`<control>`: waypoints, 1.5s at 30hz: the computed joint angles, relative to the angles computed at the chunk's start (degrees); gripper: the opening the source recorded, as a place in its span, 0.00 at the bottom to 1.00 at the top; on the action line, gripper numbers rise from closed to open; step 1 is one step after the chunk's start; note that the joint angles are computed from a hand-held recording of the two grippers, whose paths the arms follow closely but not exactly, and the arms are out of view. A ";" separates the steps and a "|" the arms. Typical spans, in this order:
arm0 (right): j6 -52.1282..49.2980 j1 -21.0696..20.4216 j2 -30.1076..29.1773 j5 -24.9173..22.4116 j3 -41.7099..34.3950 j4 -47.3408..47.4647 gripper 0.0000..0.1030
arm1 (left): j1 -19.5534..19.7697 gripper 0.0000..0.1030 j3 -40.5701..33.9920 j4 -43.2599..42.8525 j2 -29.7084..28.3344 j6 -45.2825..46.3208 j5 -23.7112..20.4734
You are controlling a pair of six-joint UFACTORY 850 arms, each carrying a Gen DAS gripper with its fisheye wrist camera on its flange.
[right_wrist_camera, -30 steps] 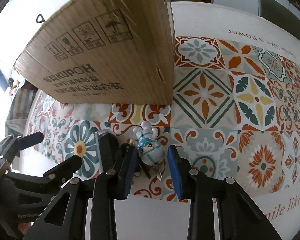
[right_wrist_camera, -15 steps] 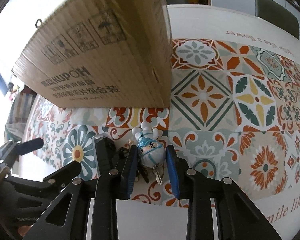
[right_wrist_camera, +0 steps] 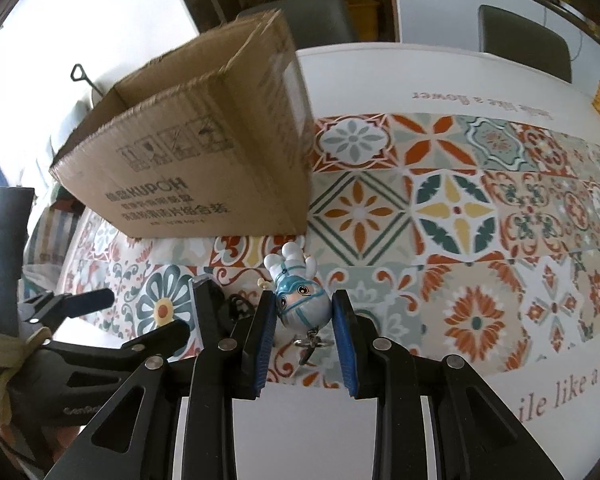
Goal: Organize rigid objects
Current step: 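Close the right gripper on the white figurine while the left gripper grasps the black charger, then lift the figurine and black charger off the table with both grippers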
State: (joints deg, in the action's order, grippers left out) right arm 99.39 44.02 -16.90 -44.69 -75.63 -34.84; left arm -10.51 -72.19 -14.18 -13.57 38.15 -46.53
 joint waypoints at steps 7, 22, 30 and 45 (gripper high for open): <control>3.10 0.55 3.23 -0.45 4.27 -1.95 0.28 | -2.45 0.95 2.89 -0.06 1.59 -5.66 3.28; 4.07 -0.04 5.45 2.89 8.65 -2.07 0.28 | -8.46 0.78 4.72 4.50 -1.13 -20.97 8.42; 4.13 -0.56 5.30 4.89 9.34 -1.49 0.28 | -9.78 0.56 7.87 2.19 -0.03 -20.10 12.98; 6.06 0.26 4.08 8.72 8.20 -2.78 0.28 | -2.30 0.35 9.60 -12.87 2.05 2.45 6.58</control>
State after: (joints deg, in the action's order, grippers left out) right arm 105.45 44.27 -12.81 -35.97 -67.43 -37.62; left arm -12.82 -62.60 -27.05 -11.52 40.60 -39.95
